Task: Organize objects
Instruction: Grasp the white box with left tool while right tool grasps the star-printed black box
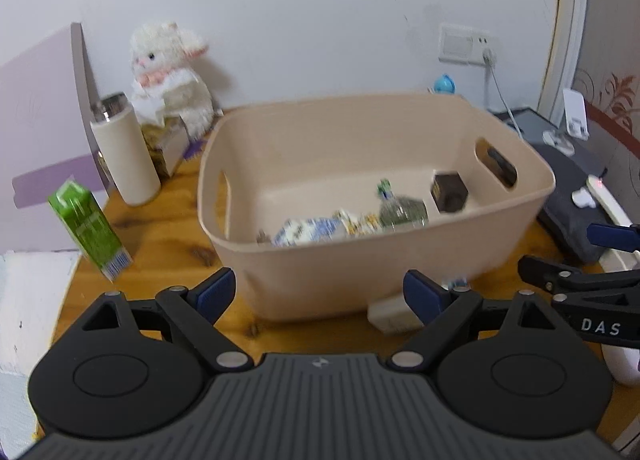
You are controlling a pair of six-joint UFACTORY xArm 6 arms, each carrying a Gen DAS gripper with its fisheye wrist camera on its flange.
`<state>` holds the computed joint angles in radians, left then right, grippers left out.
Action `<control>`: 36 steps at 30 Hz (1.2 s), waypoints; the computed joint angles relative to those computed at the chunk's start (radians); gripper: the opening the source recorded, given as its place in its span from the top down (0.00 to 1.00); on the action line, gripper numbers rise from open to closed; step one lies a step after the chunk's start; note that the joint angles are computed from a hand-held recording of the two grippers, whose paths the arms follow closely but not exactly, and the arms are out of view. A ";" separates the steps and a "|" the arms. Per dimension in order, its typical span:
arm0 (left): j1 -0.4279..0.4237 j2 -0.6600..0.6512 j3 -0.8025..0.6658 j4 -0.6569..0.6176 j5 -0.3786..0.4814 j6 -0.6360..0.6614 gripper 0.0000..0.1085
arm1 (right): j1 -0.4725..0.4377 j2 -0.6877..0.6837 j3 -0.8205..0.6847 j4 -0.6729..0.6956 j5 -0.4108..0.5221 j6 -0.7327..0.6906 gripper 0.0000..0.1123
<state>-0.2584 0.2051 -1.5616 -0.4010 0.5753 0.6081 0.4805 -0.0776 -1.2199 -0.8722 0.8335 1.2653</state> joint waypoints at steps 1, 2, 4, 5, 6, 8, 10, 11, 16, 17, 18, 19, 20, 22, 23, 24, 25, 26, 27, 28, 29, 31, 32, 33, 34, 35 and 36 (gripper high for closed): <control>-0.002 -0.006 0.017 0.002 -0.004 0.001 0.16 | 0.003 0.000 0.006 0.006 0.002 -0.002 0.18; -0.006 -0.010 0.032 0.000 -0.009 0.004 0.16 | 0.005 0.001 0.012 0.011 0.004 -0.004 0.18; -0.011 -0.012 0.049 -0.002 -0.010 0.004 0.16 | 0.011 0.004 0.022 0.017 0.010 -0.005 0.18; -0.014 -0.011 0.055 -0.003 -0.009 0.001 0.16 | 0.012 0.007 0.026 0.020 0.012 -0.004 0.18; -0.017 -0.009 0.059 -0.002 -0.008 -0.005 0.16 | 0.014 0.009 0.030 0.021 0.014 -0.001 0.18; -0.024 -0.002 0.064 0.008 -0.013 -0.024 0.16 | 0.014 0.012 0.040 0.029 0.011 0.005 0.18; -0.033 0.004 0.068 0.009 -0.024 -0.023 0.16 | 0.011 0.010 0.056 0.037 0.000 0.017 0.18; -0.037 0.008 0.069 0.009 -0.029 -0.020 0.16 | 0.008 0.008 0.065 0.040 -0.008 0.023 0.18; -0.053 0.036 0.044 -0.038 -0.033 -0.008 0.16 | 0.000 0.006 0.091 0.058 -0.030 0.036 0.18; -0.056 0.040 0.040 -0.045 -0.031 -0.014 0.16 | -0.001 0.006 0.094 0.060 -0.033 0.038 0.18; -0.059 0.049 0.030 -0.048 -0.028 -0.022 0.16 | -0.003 0.007 0.096 0.063 -0.037 0.037 0.18; -0.061 0.057 0.022 -0.045 -0.025 -0.028 0.16 | -0.005 0.008 0.097 0.067 -0.043 0.035 0.18; -0.064 0.067 0.014 -0.037 -0.025 -0.035 0.16 | -0.008 0.010 0.099 0.072 -0.049 0.031 0.18; -0.069 0.086 0.002 0.002 -0.032 -0.067 0.16 | -0.009 0.017 0.096 0.078 -0.058 0.028 0.18; -0.070 0.095 -0.003 0.017 -0.034 -0.080 0.16 | -0.012 0.020 0.094 0.082 -0.065 0.025 0.18; -0.067 0.107 -0.013 0.027 -0.026 -0.091 0.16 | -0.014 0.024 0.093 0.084 -0.070 0.022 0.18; -0.064 0.115 -0.020 0.029 -0.017 -0.098 0.16 | -0.015 0.030 0.090 0.087 -0.075 0.021 0.18; -0.061 0.123 -0.027 0.028 -0.009 -0.100 0.16 | -0.016 0.034 0.088 0.090 -0.079 0.019 0.18; -0.058 0.131 -0.032 0.034 -0.005 -0.109 0.16 | -0.017 0.038 0.086 0.094 -0.083 0.016 0.18; -0.055 0.138 -0.038 0.043 -0.003 -0.117 0.16 | -0.019 0.044 0.083 0.099 -0.089 0.013 0.18; -0.050 0.146 -0.046 0.042 0.005 -0.116 0.16 | -0.020 0.049 0.079 0.103 -0.094 0.011 0.18; -0.039 0.163 -0.070 0.021 0.036 -0.104 0.16 | -0.024 0.060 0.071 0.112 -0.106 0.003 0.18; -0.033 0.172 -0.083 0.013 0.053 -0.102 0.16 | -0.025 0.067 0.065 0.116 -0.110 0.000 0.18; -0.028 0.180 -0.096 0.003 0.070 -0.101 0.16 | -0.025 0.072 0.061 0.118 -0.114 -0.003 0.18; -0.024 0.187 -0.107 -0.004 0.084 -0.101 0.16 | -0.025 0.078 0.055 0.120 -0.116 -0.006 0.18; -0.020 0.195 -0.118 -0.005 0.096 -0.104 0.16 | -0.025 0.083 0.051 0.121 -0.119 -0.008 0.18; -0.018 0.199 -0.123 0.003 0.103 -0.112 0.16 | -0.025 0.088 0.047 0.123 -0.121 -0.012 0.18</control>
<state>-0.2765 0.4040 -1.6851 -0.3982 0.6788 0.4957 0.4558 0.0105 -1.1731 -0.7495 0.7130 1.2537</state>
